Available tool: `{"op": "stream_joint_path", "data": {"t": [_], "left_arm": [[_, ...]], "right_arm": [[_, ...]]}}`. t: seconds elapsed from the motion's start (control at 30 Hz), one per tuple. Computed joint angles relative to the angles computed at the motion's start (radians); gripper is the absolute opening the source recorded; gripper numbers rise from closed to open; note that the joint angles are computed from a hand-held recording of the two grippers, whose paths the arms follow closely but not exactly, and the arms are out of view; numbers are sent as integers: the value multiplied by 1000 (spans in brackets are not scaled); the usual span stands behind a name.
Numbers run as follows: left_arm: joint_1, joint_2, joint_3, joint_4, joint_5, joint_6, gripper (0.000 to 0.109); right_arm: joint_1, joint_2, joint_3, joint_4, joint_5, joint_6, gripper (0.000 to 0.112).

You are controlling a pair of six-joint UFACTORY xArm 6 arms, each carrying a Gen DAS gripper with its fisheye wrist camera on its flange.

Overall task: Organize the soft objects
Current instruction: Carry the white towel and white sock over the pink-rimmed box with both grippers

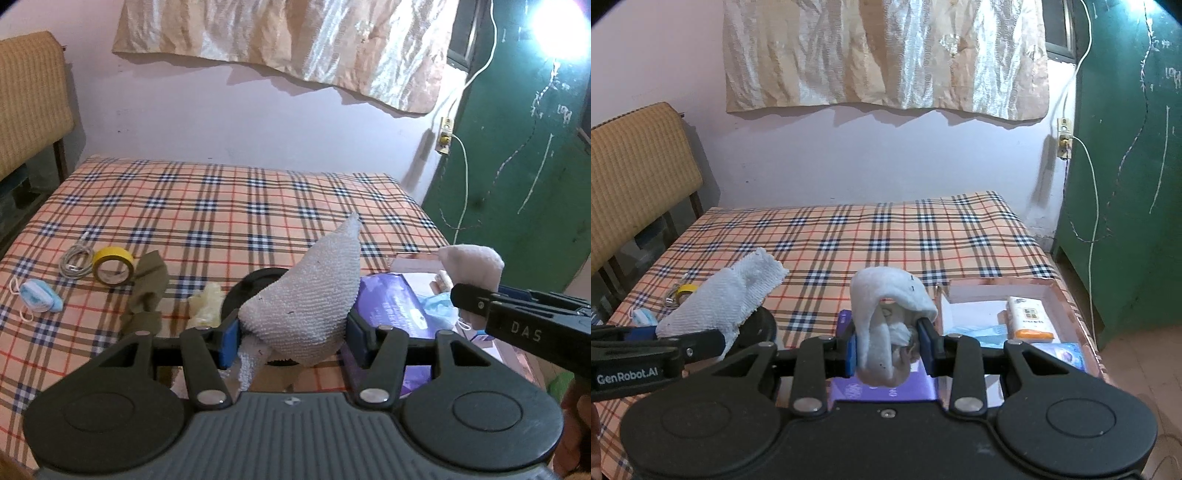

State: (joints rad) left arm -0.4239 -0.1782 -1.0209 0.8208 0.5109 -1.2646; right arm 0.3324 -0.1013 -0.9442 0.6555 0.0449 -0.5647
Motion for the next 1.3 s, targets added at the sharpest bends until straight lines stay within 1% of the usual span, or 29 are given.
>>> {"op": "stream_joint_path", "data": {"t": [0.43, 0.87, 1.03, 1.3], "left_arm": [[-28, 76, -68, -21, -25, 33, 59], [-50, 156, -139, -77, -42, 117, 59], [-60, 192, -169, -103, -57, 150, 59], [-81, 260, -228, -142, -70, 202, 59]], "right_arm": [[-50, 1, 5, 29, 5, -30, 40], [-99, 16, -3, 95, 18, -87, 40], [-119, 26, -10, 88, 18, -80, 40], [-162, 40, -14, 112, 22, -100, 40]]}}
